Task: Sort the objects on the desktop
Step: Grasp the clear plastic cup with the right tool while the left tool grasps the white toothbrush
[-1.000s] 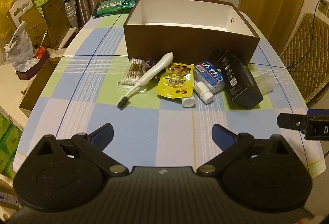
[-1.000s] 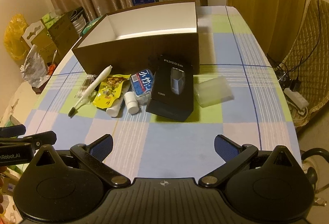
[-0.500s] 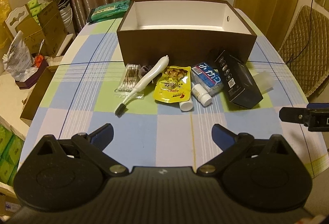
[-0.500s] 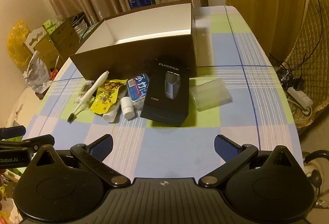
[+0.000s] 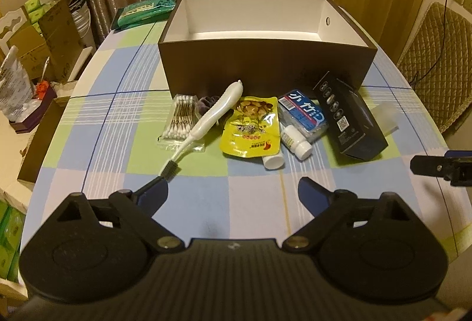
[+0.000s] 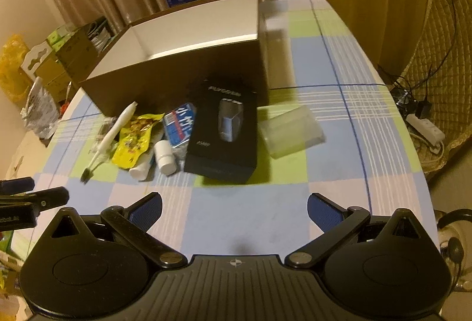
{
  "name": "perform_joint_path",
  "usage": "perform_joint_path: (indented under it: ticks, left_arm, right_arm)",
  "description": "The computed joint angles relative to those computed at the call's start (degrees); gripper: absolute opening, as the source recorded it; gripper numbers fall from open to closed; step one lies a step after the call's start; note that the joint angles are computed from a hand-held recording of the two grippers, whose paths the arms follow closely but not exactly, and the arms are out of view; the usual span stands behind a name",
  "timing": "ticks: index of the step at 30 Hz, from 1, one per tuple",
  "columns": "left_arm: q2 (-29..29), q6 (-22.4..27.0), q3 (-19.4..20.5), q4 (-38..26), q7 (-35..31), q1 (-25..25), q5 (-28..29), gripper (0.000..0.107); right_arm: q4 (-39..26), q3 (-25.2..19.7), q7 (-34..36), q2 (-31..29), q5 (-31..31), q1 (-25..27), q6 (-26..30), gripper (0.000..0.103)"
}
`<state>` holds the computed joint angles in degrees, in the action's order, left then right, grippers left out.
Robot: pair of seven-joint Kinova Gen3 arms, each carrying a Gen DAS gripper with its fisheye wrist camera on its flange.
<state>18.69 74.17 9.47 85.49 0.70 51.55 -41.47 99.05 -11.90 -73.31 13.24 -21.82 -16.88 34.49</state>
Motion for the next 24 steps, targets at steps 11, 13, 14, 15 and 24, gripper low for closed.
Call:
perform_joint_path:
  ticks: [11,13,14,15,24]
  left_arm:
    - [-2.00,-8.28,-0.88,5.28,-6.77,-6.81,1.20,0.092]
    - [-2.01,-9.61,-1.14,5.88,-7.97,-7.97,1.43,0.092]
    - [-1.98,-10.28,-1.29,6.17,-8.49,-8.51,1.53,0.092]
    - [-1.87,-10.83,-1.45,6.36,-8.97,-8.99,1.66,0.092]
    - [-1.00,-15.63,-2.73,8.15,-13.66,-12.29,3.27,0.092]
  right_arm:
    - [-1.32,-2.46,7.72,5.08,-1.90,5.11,-6.74,0.097]
    - [-2.10,-2.95,10.89,6.36,-2.94,6.47,-7.10,0.074]
    - [-3.54,-3.15,11.21,7.59,-2.06,7.03,-5.88,0.071]
    - [-4.29,-3.21,11.45,8.40,-1.66,7.29,-5.43,0.071]
    - [-8.72,-3.30,16.88,13.85,1.21,7.34,-4.30,0.071]
